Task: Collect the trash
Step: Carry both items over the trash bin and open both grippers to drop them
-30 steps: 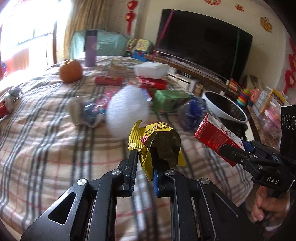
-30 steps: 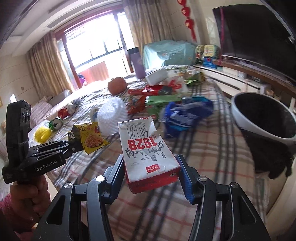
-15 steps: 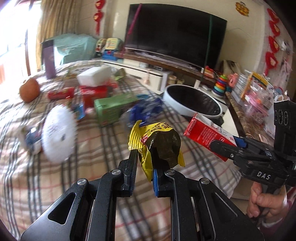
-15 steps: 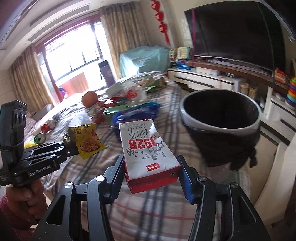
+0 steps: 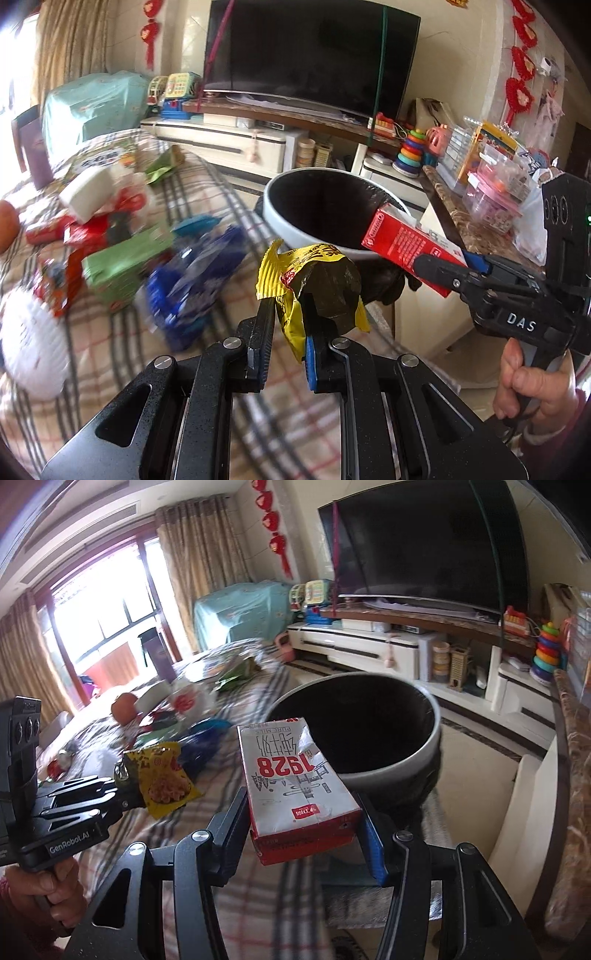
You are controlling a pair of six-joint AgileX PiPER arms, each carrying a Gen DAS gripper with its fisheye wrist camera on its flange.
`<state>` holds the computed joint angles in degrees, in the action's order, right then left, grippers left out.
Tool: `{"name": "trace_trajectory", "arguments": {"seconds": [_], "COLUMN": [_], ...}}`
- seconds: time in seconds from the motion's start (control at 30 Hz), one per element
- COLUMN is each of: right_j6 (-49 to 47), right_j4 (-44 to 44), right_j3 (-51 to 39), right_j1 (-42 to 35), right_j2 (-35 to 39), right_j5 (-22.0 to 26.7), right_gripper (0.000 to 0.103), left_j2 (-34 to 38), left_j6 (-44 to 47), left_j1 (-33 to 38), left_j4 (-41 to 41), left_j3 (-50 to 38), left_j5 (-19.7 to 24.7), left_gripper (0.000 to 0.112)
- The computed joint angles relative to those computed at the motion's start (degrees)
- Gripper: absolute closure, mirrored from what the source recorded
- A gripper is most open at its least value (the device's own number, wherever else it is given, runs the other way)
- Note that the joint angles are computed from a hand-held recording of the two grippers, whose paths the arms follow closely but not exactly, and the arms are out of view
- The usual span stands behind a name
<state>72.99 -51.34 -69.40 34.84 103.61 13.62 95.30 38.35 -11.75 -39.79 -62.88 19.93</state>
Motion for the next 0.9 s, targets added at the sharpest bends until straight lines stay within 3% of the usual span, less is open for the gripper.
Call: {"name": "trace_trajectory", "arguments": {"seconds": [0.27,0.6,0.9], "right_j6": [-19.96,-34.53,-43.63], "right_j4": [17.59,28.87,36.54], "right_j3": [-8.72,-17.24,-22.22], "right_j1": [-5.3,-9.02,-10.93], "right_j2": [4.61,9.63,13.22], "right_j5": [2.91,6.48,8.44], "right_gripper": [0.048,0.048,0.048], "left_j2": [7.76,19.21,24.93], "left_j6": [-8.59,-16.25,-19.52], "left_j1": [-2.51,-3.84,-4.32], "left_j4": [8.54,16.2,19.27], "left_j3": [-12.46,-30.77,-39.19], "left_j5": [3.26,11.4,15.62], "left_gripper": [0.099,0.099,0.099]}}
